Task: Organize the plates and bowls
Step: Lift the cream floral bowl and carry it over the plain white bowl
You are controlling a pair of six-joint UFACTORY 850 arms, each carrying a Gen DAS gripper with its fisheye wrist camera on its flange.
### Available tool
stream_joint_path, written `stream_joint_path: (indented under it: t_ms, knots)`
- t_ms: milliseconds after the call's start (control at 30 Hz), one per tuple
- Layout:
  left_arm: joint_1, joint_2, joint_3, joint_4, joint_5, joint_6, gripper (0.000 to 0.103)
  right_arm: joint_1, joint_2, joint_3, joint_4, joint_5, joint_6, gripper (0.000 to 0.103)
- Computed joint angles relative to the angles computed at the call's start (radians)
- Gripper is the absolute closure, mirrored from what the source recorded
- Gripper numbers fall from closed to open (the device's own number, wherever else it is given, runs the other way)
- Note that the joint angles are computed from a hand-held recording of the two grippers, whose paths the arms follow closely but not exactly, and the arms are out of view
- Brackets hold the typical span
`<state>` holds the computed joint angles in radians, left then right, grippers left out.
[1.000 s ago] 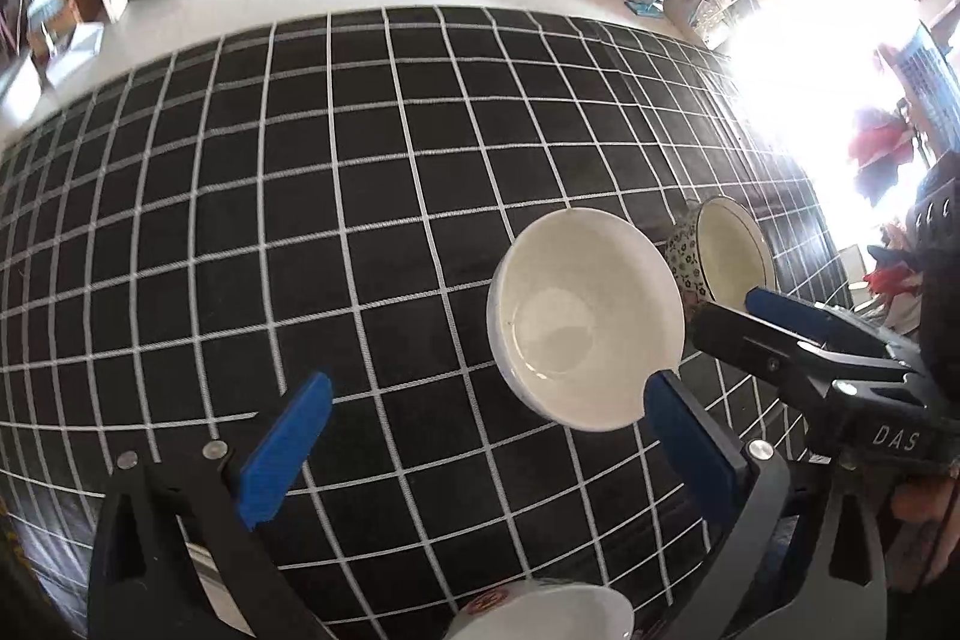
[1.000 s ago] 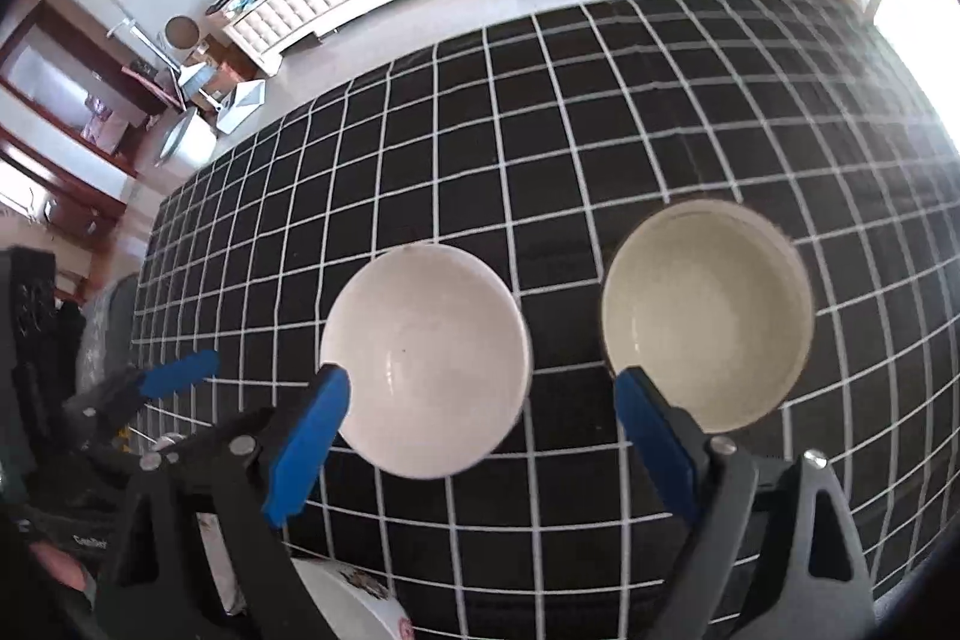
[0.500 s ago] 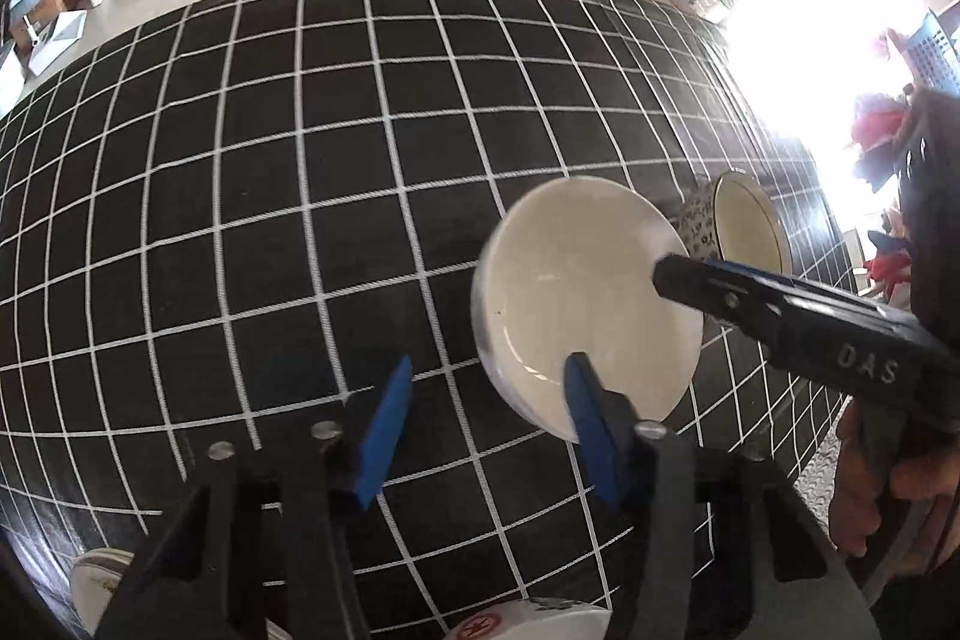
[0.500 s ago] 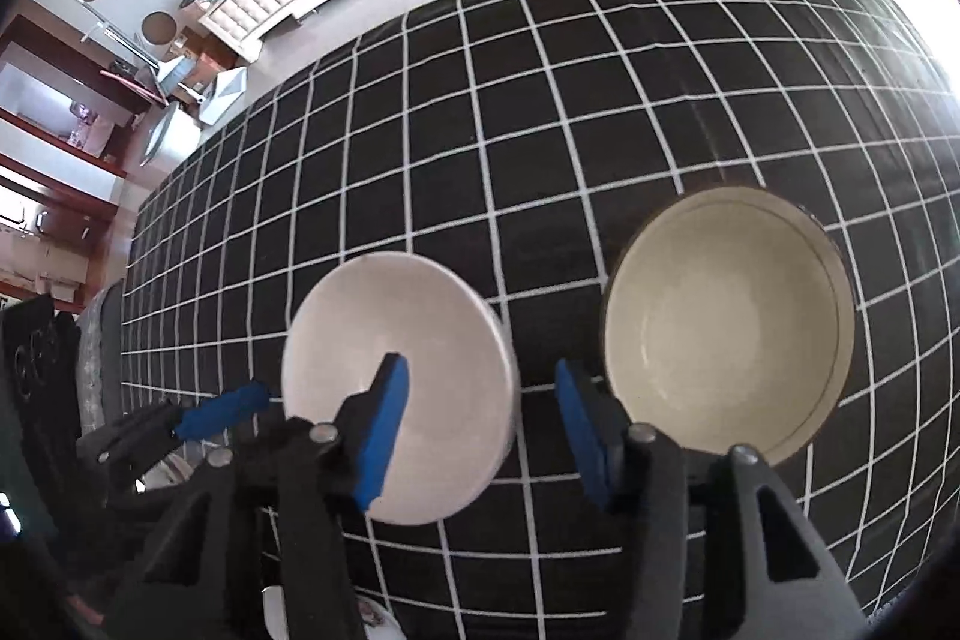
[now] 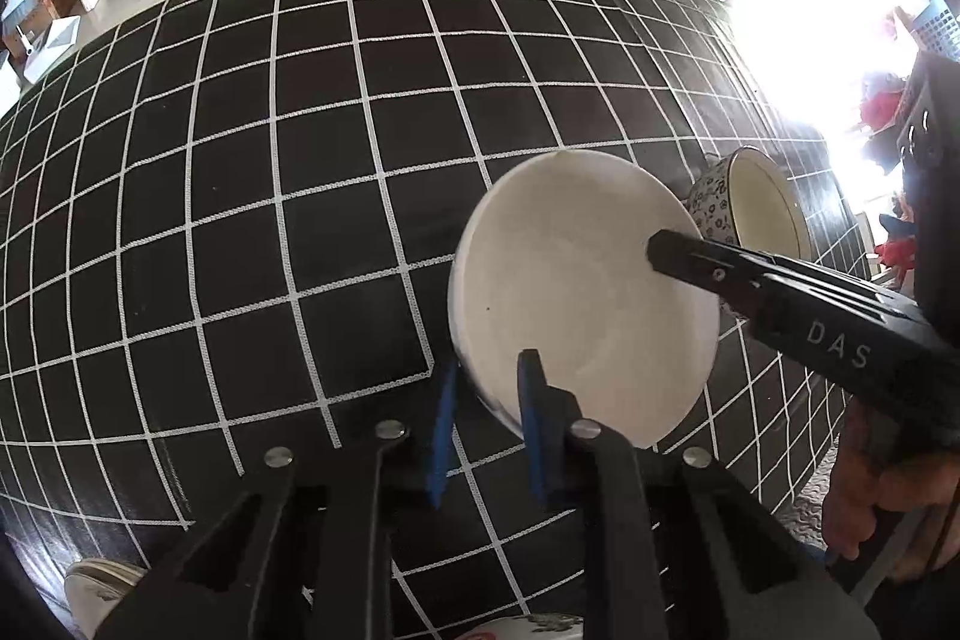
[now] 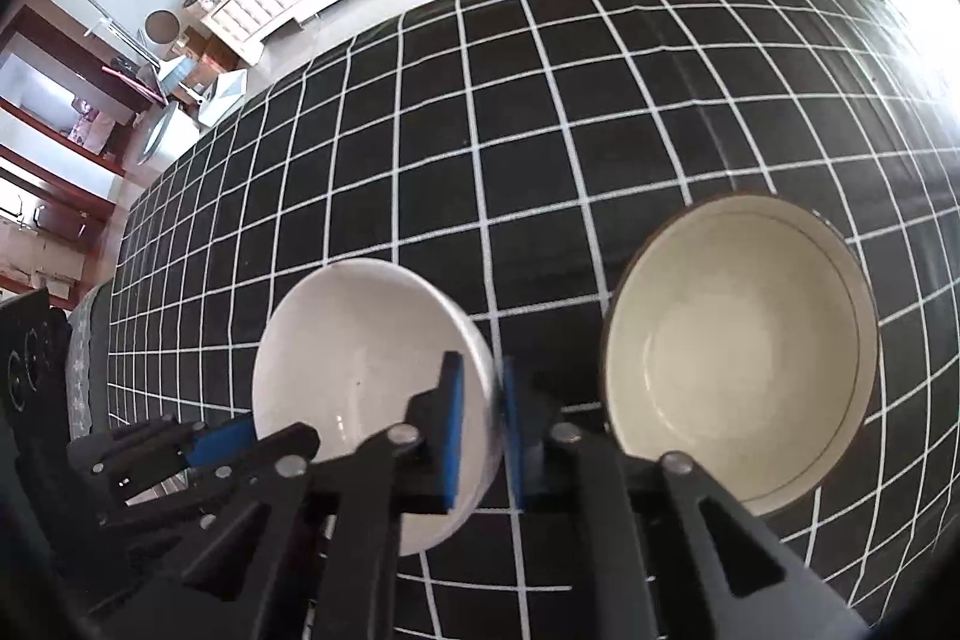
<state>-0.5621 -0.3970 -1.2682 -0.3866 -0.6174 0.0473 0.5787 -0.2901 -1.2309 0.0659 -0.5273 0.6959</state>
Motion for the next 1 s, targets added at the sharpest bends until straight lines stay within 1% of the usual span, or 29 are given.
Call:
stream_joint_path:
  t_ms: [100,167,367,533,1000]
  knots:
    - [-0.015,0.000,0.000,0.025,0.009,-0.034,0.087,-0.003,0.014,0.019,0.021,0.005,-0.015,0.090]
    - [-0.012,0.009,0.008,0.021,0.014,-0.031,0.087,0.002,0.024,0.024,0.004,0.005,-0.001,0.090]
    - [-0.026,0.064,0.048,0.039,0.023,-0.053,0.087,0.026,0.049,0.027,-0.019,-0.008,0.042,0.090]
    - [-0.041,0.149,0.115,0.052,0.039,-0.088,0.087,0.060,0.089,0.043,-0.033,-0.011,0.087,0.091]
    - [-0.113,0.428,0.327,0.181,0.056,-0.290,0.087,0.197,0.162,0.044,-0.203,-0.063,0.282,0.091]
